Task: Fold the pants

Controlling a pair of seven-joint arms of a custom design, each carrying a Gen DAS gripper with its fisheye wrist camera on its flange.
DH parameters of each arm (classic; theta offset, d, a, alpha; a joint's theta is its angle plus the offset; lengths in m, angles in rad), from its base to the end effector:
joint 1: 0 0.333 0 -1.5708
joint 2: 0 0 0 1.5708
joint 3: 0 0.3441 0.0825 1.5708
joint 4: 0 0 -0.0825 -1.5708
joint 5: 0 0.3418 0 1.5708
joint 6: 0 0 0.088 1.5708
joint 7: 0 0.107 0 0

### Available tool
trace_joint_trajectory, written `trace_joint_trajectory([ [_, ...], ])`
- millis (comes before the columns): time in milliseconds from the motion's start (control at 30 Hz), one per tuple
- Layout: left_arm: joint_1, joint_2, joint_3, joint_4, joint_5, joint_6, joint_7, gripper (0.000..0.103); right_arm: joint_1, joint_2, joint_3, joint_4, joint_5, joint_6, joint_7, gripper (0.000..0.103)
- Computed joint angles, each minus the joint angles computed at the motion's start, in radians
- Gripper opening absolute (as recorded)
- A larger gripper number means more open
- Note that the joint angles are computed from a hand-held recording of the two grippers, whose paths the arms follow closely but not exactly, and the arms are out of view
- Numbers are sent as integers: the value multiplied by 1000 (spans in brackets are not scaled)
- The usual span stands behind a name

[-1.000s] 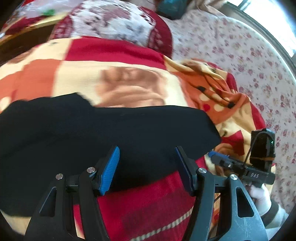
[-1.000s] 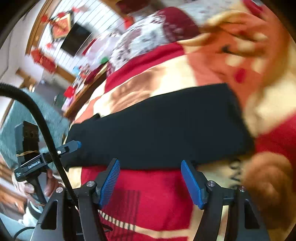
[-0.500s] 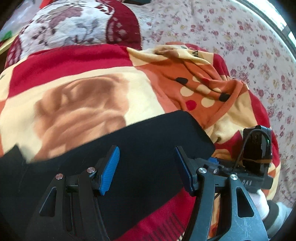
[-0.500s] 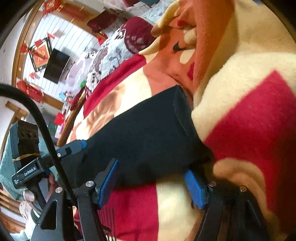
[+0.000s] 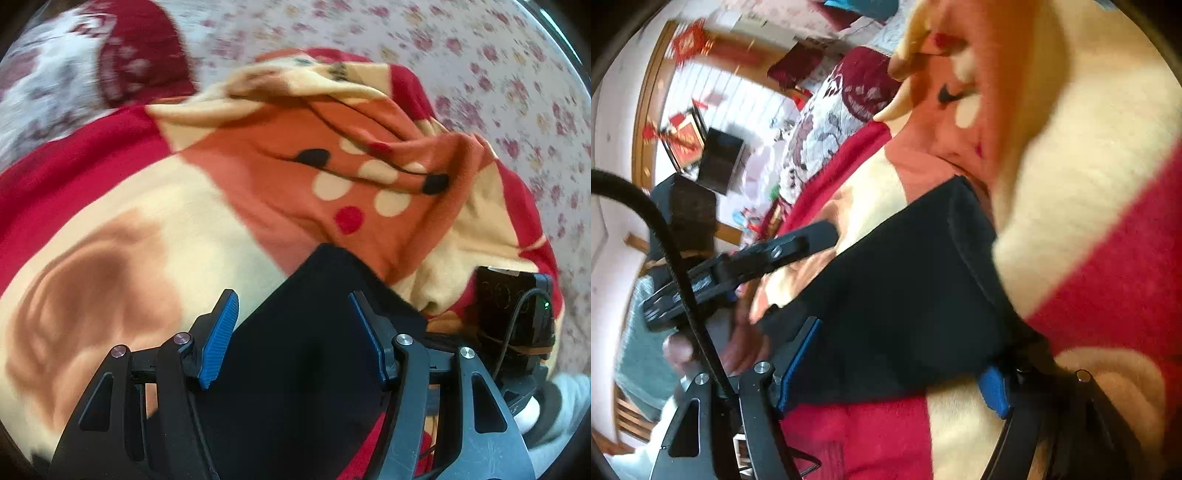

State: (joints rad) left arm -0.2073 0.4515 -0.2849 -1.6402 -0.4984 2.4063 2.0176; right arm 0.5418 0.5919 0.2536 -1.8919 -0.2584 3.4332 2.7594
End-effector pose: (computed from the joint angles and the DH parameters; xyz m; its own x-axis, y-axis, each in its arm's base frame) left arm 0.6102 -0.2942 0.4446 -0.5678 -0.7276 0.3850 -0.8121 0.4186 -0.4066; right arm 0.4717 0.4756 0.3732 0.0182 -0.6495 -0.7601 -0.8722 0.3614 -0.3296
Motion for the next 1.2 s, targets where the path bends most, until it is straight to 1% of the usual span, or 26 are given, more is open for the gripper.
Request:
trace_joint_trajectory([
  [33, 0, 33, -2, 52, 12, -47, 4, 60, 3, -3, -2, -4, -2, 0, -4, 74],
  [100, -12, 70, 3, 109, 45, -81, 9, 60, 21, -6, -18, -2, -1, -9, -16, 74],
  [167, -30, 116, 11, 180, 91, -132, 7, 60, 47, -3, -45, 3, 9, -3, -30, 74],
  [267, -47, 176, 9, 273, 133, -214, 16, 60, 102, -3, -101, -14, 53, 50, -40, 74],
  [333, -62, 203, 10, 313, 154, -241, 24, 62, 128, -1, -127, -25, 84, 78, -48, 74],
  [367, -70, 214, 10, 329, 164, -244, 29, 66, 136, 2, -133, -21, 96, 82, -53, 74],
  [400, -71, 228, 5, 352, 163, -257, 35, 68, 141, -1, -138, -28, 105, 89, -57, 74],
  [533, -76, 300, -6, 464, 146, -330, 24, 68, 139, -3, -132, -42, 118, 110, -72, 74],
  [567, -77, 305, -8, 470, 145, -332, 31, 67, 134, -2, -128, -41, 118, 110, -74, 72],
  [600, -78, 302, -9, 461, 145, -321, 45, 60, 133, -1, -128, -37, 121, 104, -76, 62],
  [633, -83, 294, -7, 442, 152, -305, 62, 50, 124, -1, -121, -39, 116, 97, -76, 48],
  [667, -93, 287, 2, 430, 167, -295, 61, 32, 116, 5, -114, -28, 111, 85, -76, 42],
  [700, -96, 274, 6, 396, 169, -262, 64, 29, 116, 5, -113, -30, 112, 83, -76, 34],
  [733, -88, 267, -3, 377, 151, -245, 68, 25, 114, 6, -111, -29, 109, 89, -78, 31],
  [767, -83, 264, -7, 368, 140, -239, 67, 18, 108, 8, -105, -26, 101, 90, -80, 29],
  [833, -84, 243, -8, 325, 129, -189, 71, 16, 97, 8, -95, -17, 87, 65, -84, 22],
  [933, -79, 211, -13, 275, 112, -140, 71, 14, 82, 6, -85, -11, 73, 52, -85, 18],
  [1000, -59, 191, -28, 256, 82, -116, 90, 14, 102, -6, -108, -6, 74, 47, -102, 17],
  [1100, -21, 142, -51, 217, 10, -78, 121, 13, 149, -33, -158, 3, 81, 35, -149, 17],
  [1167, 19, 87, -77, 165, -42, -38, 157, 13, 171, -50, -178, 14, 83, 35, -183, 17],
  [1200, 30, 36, -76, 108, -92, -14, 191, 13, 175, -54, -179, 22, 81, 35, -200, 17],
])
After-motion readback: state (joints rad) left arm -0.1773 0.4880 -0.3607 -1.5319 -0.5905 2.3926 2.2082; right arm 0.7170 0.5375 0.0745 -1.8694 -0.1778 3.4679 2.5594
